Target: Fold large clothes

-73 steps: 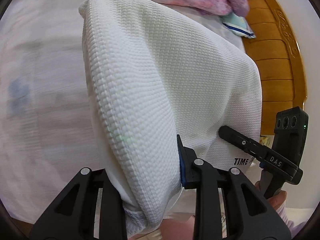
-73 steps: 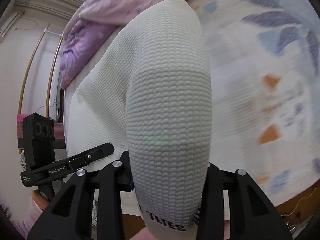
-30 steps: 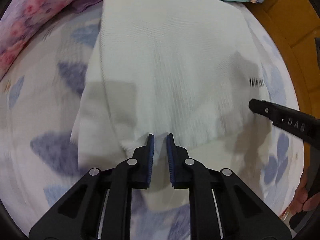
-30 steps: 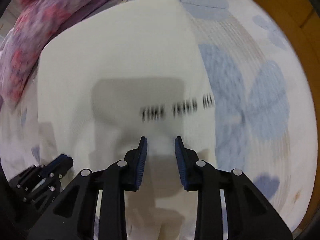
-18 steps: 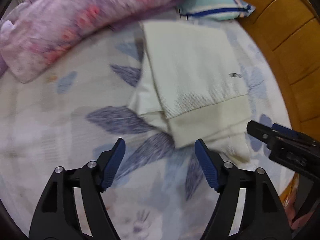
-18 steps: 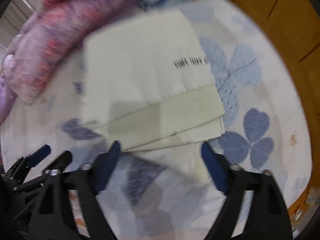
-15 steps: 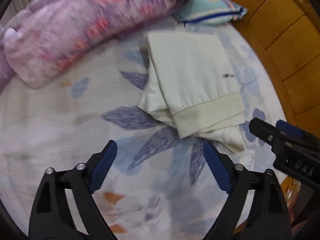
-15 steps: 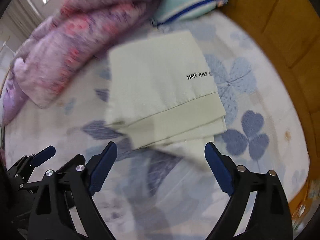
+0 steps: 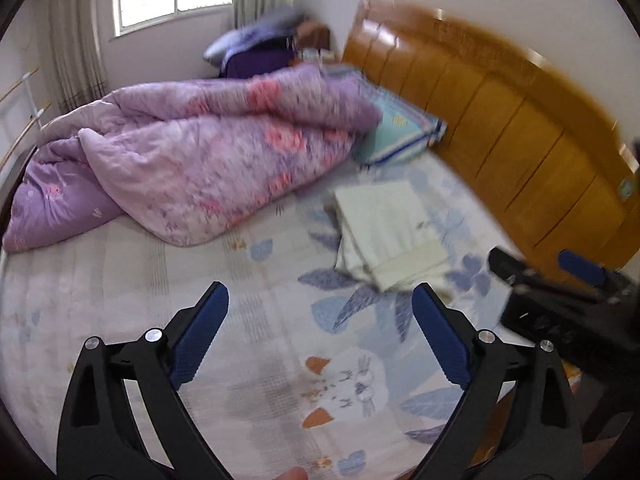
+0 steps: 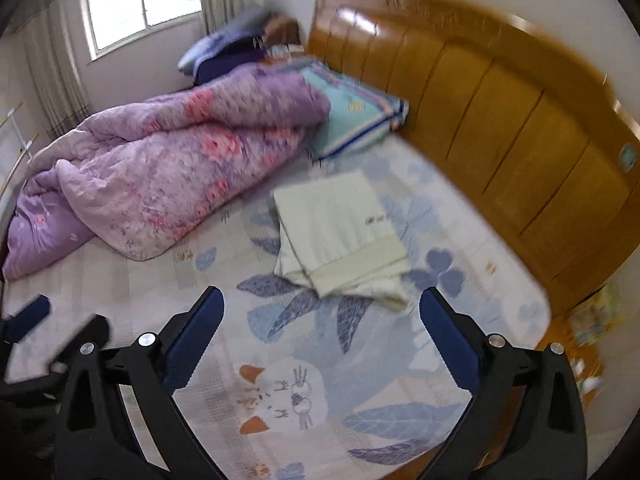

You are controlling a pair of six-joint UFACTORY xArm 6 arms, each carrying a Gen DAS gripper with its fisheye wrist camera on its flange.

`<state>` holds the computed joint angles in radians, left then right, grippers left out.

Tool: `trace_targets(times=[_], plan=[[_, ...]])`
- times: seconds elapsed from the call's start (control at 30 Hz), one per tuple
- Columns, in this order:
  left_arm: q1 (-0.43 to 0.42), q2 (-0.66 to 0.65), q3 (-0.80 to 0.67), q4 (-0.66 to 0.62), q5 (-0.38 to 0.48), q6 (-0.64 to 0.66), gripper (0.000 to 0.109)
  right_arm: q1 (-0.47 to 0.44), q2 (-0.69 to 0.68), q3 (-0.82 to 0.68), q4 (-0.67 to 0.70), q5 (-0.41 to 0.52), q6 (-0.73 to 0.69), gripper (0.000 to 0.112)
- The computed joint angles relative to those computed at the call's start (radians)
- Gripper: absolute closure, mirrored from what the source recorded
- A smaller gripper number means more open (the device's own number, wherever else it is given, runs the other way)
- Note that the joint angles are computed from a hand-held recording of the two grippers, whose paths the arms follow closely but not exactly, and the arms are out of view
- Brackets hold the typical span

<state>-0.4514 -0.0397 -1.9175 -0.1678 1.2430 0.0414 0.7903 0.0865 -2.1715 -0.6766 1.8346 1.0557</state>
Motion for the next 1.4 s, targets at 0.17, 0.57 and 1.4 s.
trace_targets(times=[0.17,0.57,1.4], plan=[[0.064,-0.14,0.09,0.002,-0.044,0.05,0.01,0.178,0.145,-0.222,-0.201,0.149,-0.054,0.017],[0.099,-0.264,0.253,0.034,-0.074,0.137,0.01,0.304,0.142,-0.187,-0.219,0.159,0.076,0.017],[0.083,-0.279,0.301,0.1,-0.103,0.132,0.01,0.281,0.103,-0.126,-0.153,0.124,0.144,0.017]])
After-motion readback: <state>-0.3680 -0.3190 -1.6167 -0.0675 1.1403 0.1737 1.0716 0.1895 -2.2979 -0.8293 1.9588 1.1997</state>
